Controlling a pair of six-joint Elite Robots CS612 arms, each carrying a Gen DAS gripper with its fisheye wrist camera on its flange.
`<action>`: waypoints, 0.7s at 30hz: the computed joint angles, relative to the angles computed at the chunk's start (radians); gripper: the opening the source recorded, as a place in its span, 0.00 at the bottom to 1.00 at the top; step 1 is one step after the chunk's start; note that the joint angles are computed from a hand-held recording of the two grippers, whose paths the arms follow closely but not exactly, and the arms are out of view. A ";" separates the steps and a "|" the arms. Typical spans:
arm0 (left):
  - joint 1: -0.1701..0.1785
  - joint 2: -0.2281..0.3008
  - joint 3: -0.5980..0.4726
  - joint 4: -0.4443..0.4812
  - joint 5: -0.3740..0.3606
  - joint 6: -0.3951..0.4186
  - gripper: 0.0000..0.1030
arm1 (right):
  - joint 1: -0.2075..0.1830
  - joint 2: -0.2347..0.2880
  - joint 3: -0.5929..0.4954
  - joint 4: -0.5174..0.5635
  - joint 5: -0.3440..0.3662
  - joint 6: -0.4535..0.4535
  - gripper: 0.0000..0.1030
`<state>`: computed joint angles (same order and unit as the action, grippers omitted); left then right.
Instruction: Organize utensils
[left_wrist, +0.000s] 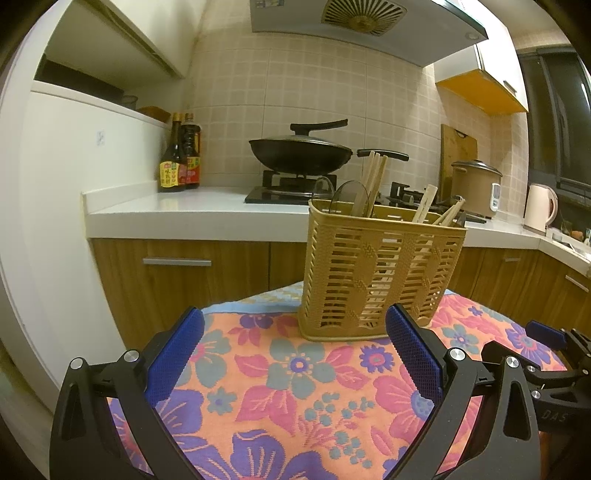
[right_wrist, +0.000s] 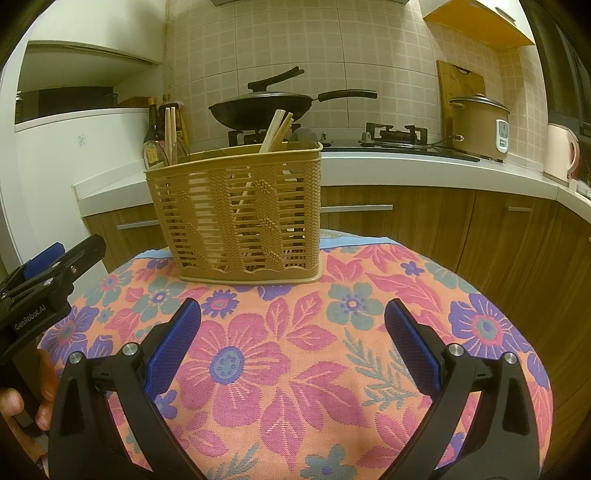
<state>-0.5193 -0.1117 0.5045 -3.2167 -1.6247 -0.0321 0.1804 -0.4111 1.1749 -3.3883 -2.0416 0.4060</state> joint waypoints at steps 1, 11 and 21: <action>0.000 0.000 0.000 0.000 0.001 -0.001 0.93 | 0.000 0.000 0.000 0.000 -0.001 0.000 0.92; 0.000 0.001 -0.002 0.003 0.001 0.000 0.93 | 0.000 0.000 0.000 0.000 0.000 0.001 0.92; -0.001 -0.006 0.009 0.005 0.005 0.002 0.93 | 0.000 0.000 -0.001 0.000 0.000 0.000 0.92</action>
